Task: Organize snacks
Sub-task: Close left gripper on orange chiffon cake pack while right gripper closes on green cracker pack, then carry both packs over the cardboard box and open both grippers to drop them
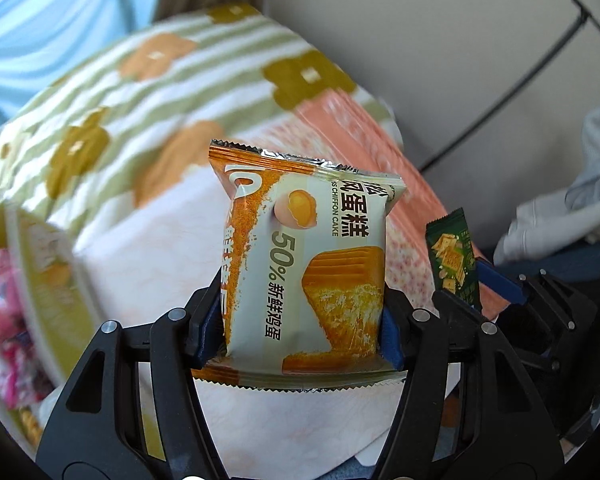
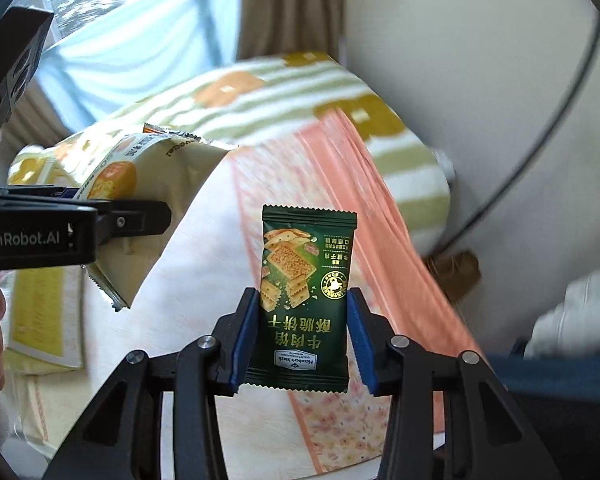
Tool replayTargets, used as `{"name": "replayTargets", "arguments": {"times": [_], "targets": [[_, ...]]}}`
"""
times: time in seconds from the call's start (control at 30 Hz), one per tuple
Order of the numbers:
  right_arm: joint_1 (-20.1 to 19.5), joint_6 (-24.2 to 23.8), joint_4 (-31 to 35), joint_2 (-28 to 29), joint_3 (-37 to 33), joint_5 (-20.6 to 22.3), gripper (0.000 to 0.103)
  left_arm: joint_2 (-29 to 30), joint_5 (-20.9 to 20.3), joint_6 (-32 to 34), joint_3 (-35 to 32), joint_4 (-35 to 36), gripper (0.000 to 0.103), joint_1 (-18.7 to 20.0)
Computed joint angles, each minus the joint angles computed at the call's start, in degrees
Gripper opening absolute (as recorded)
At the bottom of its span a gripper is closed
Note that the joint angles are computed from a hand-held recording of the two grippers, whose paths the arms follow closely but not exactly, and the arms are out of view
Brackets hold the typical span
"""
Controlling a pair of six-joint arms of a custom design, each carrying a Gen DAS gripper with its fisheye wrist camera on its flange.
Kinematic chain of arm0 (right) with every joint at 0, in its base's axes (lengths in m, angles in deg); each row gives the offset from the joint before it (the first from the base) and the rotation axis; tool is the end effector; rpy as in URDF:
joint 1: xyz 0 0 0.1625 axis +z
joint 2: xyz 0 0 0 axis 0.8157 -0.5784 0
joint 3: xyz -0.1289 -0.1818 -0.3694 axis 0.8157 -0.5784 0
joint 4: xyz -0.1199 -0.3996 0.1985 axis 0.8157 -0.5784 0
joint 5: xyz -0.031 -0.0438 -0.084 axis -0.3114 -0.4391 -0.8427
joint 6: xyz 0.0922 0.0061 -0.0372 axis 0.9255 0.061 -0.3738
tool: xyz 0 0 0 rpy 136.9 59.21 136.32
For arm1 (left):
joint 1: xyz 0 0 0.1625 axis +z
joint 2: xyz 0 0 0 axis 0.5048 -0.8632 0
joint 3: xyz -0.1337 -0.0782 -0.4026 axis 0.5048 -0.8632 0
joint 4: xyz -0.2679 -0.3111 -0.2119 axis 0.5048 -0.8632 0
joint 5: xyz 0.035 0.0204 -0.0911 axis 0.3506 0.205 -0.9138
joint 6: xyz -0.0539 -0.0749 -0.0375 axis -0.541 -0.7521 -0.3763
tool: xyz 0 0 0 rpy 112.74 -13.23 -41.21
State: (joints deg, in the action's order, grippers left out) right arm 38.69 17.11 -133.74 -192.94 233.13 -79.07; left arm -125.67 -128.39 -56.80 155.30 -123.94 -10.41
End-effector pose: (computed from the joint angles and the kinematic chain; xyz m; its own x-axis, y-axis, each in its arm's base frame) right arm 0.0941 -0.2548 0.3604 -0.7480 -0.1098 0.6545 -0.4181 0.8439 -0.3362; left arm -0.4402 -0.3535 0.0317 -0.7842 0.2859 -0.5507 0.4345 0.8866 -0.1584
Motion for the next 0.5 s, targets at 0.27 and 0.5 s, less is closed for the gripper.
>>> {"name": "replayTargets", "arguments": {"times": [0.27,0.5], "targets": [[13.9,3.8,3.3,8.2,-4.8,2.2,0.040,-16.2,7.7,-16.5,6.8,14.1,0.059,-5.4],[22.0,4.5,-0.6,17.8,-5.6,7.3,0.040,-30.0,9.8,-36.9,11.8,33.9,0.059,-11.1]]}}
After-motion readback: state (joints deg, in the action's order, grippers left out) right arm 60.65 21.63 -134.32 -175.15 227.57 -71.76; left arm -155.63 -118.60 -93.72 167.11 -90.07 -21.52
